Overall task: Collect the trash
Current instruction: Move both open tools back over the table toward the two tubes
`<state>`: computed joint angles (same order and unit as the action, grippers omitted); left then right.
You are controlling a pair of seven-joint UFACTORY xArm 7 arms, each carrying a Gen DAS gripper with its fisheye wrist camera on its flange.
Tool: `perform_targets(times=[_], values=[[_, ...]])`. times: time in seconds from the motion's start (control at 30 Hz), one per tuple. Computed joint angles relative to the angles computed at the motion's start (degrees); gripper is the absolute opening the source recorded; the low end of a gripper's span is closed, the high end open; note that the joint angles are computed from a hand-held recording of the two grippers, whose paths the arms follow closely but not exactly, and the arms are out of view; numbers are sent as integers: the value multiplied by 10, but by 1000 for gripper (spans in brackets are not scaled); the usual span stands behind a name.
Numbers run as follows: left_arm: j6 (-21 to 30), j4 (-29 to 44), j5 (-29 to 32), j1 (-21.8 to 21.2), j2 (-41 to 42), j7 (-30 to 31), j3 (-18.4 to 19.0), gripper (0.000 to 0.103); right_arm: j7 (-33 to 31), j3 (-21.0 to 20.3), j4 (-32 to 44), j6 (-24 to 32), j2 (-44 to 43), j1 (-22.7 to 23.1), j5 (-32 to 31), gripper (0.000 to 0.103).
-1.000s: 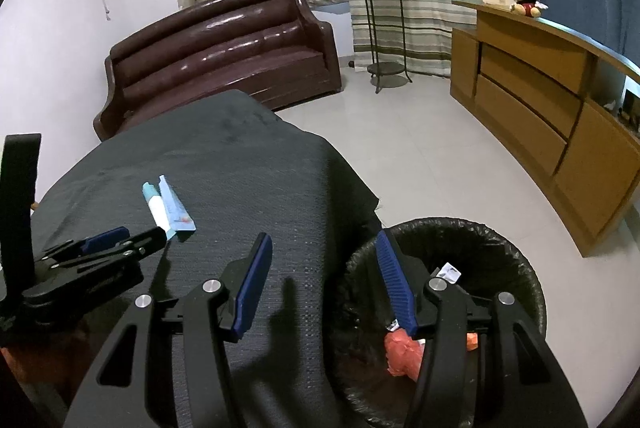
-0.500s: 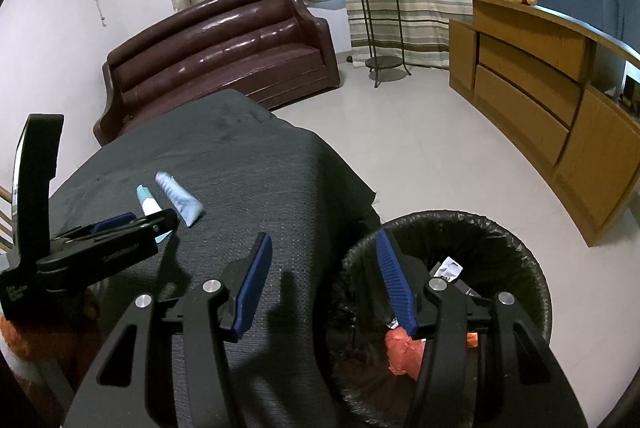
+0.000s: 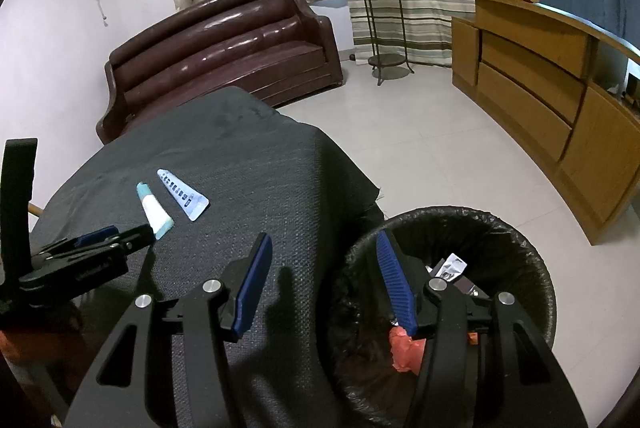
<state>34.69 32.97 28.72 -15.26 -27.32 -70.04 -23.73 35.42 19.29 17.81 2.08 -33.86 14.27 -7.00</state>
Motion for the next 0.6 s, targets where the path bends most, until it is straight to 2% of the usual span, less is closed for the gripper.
perform_targets(times=[0.23, 0.33, 0.6], values=[[-13, 36, 31, 14, 36, -17, -10, 63, 3, 1, -2, 0, -1, 1, 0, 54], [8, 63, 62, 21, 71, -26, -14, 63, 2, -4, -5, 0, -2, 6, 1, 54], [17, 54, 60, -12, 70, -27, 25, 65, -4, -16, -6, -1, 2, 17, 8, 54]])
